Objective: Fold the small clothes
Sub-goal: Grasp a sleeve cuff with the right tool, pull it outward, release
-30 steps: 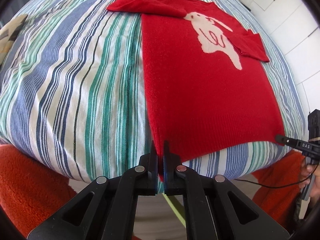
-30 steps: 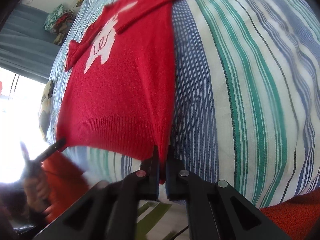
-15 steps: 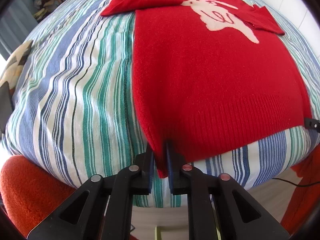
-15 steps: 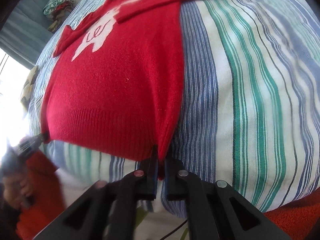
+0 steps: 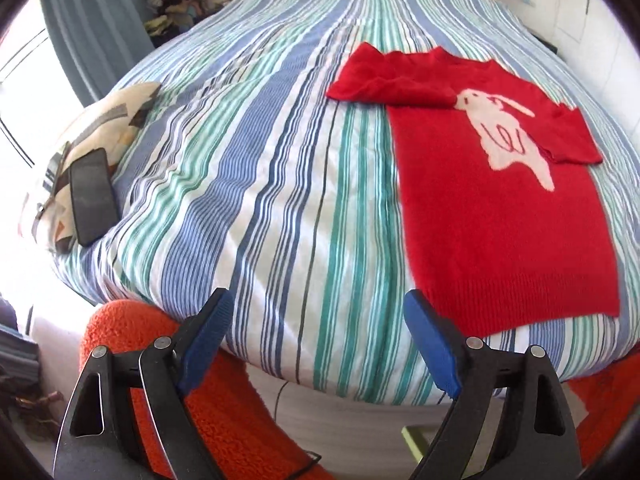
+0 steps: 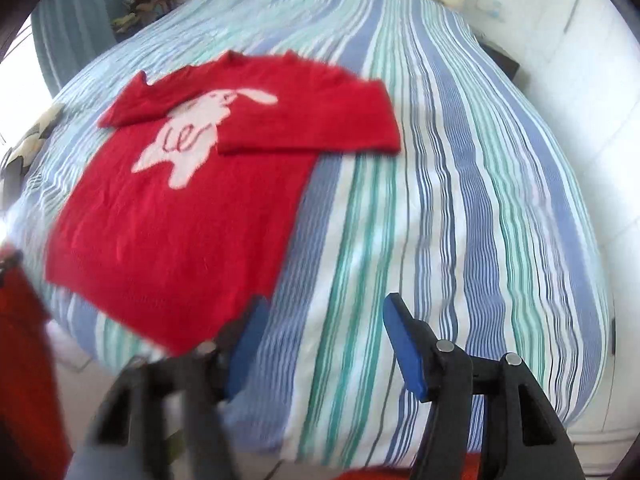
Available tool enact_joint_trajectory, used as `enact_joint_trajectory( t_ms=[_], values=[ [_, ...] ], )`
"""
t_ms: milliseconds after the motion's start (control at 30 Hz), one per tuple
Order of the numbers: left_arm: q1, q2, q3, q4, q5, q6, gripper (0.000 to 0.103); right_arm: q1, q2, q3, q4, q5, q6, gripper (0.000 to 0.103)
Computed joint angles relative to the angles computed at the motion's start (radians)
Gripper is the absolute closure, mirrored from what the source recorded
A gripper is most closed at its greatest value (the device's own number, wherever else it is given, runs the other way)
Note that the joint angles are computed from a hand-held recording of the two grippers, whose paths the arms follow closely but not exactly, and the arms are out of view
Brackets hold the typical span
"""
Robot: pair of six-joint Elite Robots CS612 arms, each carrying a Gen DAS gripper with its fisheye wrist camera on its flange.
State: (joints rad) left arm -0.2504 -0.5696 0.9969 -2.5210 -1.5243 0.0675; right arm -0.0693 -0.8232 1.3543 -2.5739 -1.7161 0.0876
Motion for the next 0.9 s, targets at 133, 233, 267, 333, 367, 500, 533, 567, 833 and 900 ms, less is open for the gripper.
enact_joint_trajectory(
  t_ms=[133, 233, 267, 333, 367, 500, 533, 567, 833, 900],
  values=[
    [0.003, 0.016, -0.041, 0.027, -0.045, -0.052, 0.015, -0.001, 0.143, -0.219, -0.026, 0.186, -0.204, 0.042],
    [0.000, 0.009, -0.027, 0.018, -0.045, -0.057, 0.015, 0.017, 0.293, -0.448, 0.089, 0.184, -0.274, 0.042],
    [0.000, 0.009, -0.025, 0.021, -0.035, -0.054, 0.015, 0.023, 0.342, -0.524, 0.145, 0.166, -0.303, 0.042],
    [0.001, 0.008, -0.022, 0.035, -0.011, -0.049, 0.015, 0.032, 0.423, -0.649, 0.251, 0.106, -0.339, 0.052],
    [0.004, 0.007, -0.018, 0.033, -0.002, -0.050, 0.015, 0.027, 0.442, -0.674, 0.264, 0.113, -0.322, 0.060],
    [0.015, 0.007, -0.010, 0.041, 0.019, -0.069, 0.015, -0.026, 0.350, -0.509, 0.036, 0.165, -0.098, 0.096],
    [0.016, 0.007, -0.010, 0.050, 0.021, -0.075, 0.015, -0.045, 0.315, -0.450, -0.034, 0.159, -0.044, 0.096],
    [0.016, 0.008, -0.012, 0.059, 0.022, -0.079, 0.015, -0.067, 0.280, -0.389, -0.093, 0.146, 0.012, 0.096],
    [-0.015, -0.001, 0.000, 0.072, -0.011, -0.042, 0.015, -0.247, 0.085, -0.003, -0.249, 0.025, 0.426, 0.096],
    [-0.027, -0.007, 0.007, 0.066, -0.006, -0.009, 0.015, -0.270, 0.072, 0.046, -0.270, 0.076, 0.478, 0.096]
  ],
)
